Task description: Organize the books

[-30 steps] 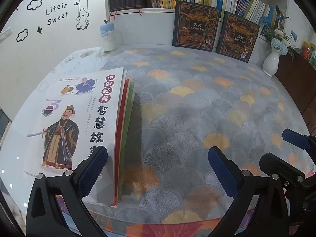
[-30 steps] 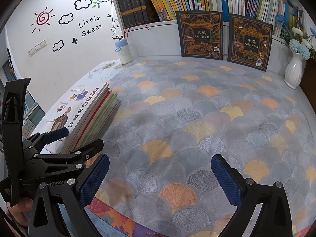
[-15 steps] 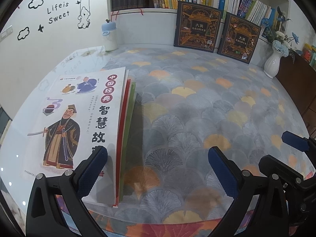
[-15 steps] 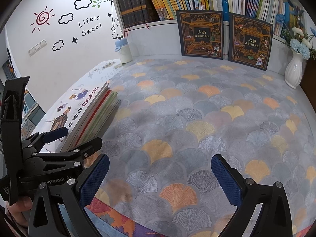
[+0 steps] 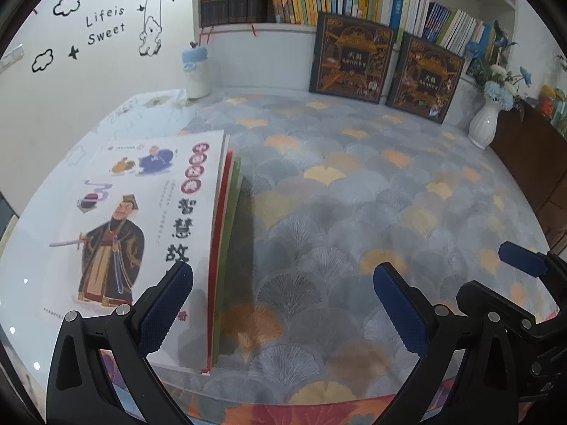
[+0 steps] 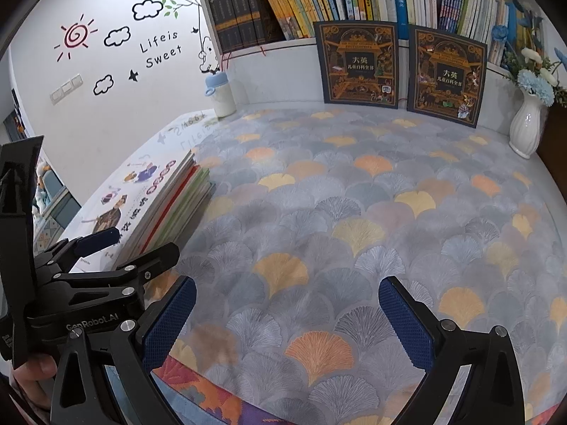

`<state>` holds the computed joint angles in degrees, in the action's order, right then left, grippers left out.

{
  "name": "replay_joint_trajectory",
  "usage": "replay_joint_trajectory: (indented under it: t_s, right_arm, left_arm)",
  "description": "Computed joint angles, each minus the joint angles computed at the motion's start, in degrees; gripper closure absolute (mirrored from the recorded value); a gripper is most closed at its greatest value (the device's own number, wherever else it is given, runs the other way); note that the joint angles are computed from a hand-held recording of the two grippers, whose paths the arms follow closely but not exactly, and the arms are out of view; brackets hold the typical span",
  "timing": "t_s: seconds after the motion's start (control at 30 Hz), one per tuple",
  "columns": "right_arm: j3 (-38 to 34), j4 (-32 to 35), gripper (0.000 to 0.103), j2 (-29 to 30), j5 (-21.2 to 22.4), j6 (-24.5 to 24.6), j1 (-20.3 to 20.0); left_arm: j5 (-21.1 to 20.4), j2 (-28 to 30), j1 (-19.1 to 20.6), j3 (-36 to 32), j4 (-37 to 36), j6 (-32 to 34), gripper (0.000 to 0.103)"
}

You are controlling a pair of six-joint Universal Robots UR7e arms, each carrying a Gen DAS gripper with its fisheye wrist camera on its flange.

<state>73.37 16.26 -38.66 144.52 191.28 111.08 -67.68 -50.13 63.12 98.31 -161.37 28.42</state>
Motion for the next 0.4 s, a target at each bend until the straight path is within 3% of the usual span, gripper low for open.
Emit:
replay_joint_trajectory:
  t_s: [0.3,0.4]
  right_arm:
    - [1.8,-2.2,0.000,-1.3,-0.3,0.3,-0.1]
    - [2.3,-2.2,0.000,-1.7,0.0,0.4,-0.1]
  left_arm:
    - [-0.3,-0.2,-0.7,1.8,-4.6,2.7,0.001]
    - [-0.6,0.3,-0.9,1.3,-3.0,2.2,0.001]
